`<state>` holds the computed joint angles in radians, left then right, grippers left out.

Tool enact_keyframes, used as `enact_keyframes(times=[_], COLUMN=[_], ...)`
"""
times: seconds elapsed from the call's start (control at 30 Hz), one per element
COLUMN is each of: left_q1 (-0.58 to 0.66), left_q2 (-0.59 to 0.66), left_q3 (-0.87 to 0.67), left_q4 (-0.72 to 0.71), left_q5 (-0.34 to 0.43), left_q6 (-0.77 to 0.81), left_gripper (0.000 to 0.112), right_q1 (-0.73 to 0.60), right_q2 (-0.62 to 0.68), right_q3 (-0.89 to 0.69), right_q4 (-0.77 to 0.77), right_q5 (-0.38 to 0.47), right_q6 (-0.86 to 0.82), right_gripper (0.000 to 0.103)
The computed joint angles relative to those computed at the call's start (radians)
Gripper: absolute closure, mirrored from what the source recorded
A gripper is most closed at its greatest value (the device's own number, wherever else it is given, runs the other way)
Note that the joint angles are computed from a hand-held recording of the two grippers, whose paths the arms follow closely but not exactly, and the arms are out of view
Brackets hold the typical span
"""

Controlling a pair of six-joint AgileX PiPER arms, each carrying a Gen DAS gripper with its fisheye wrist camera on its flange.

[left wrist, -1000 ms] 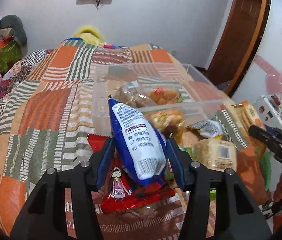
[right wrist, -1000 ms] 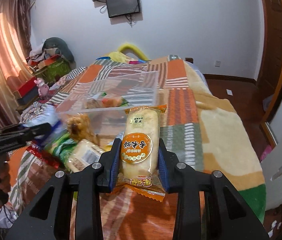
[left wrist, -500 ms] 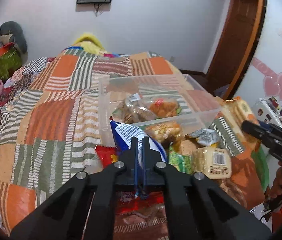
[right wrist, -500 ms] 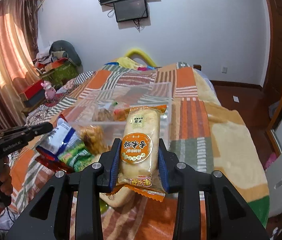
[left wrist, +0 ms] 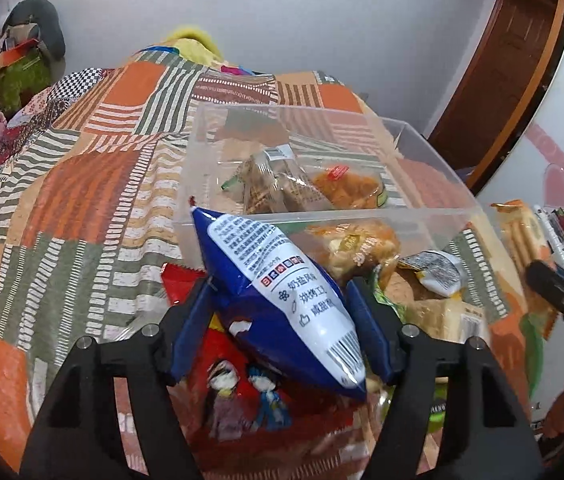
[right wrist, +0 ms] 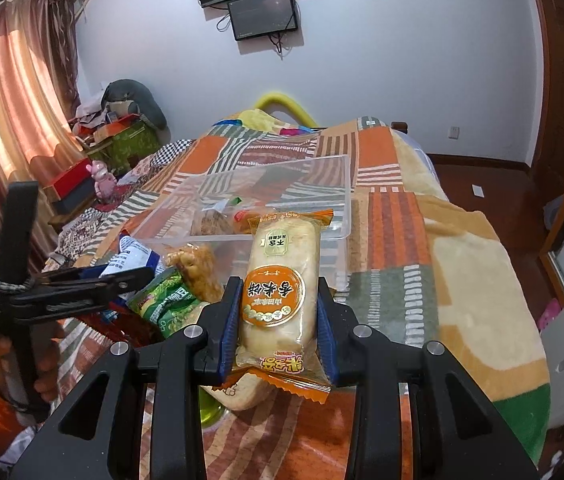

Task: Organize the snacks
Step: 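Lower the blue bag into the box with the left tool while the right tool drops the bun in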

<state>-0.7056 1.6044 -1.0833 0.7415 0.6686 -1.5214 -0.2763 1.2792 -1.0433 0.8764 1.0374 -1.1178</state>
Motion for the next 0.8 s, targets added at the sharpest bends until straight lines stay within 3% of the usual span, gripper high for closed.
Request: enact_keyframes(times=[0.07,0.17,0.3,0.57,0.8], left_q1=[0.007,0.008,-0.019,-0.053,0.015], left_q2=[0.014,0.005,-0.047,-0.147,-0.119], left_q3=[0.0,0.016,0.043,0.012,-0.092], left_q4=[0.014,0.032,0.055,0.099,0.1], left_q5=[-0.013,-0.035,-0.018,0.089,0.097], left_q6=[-0.021,-0.041,-0.052,-0.015,0.092], left_gripper=[0.045,0.055,0.063,0.064,0.065], right_q1=[-0.003,-0.003,0.001,0.05,0.14], right_q2=[0.001,-0.003,-0.001,0.023,0.08], right_q3=[-0.003,-0.001,-0.004,-0.06,-0.158], right_q4=[0.001,0.002,0.007,0.015,-0.013], right_q5=[0.004,0.009,0.005,-0.026,-0.096], right_q6=[-0.003,-0.006,-0.002,0.032,0.1], right_gripper=[0.072,0.072,0.072,0.072,0.072])
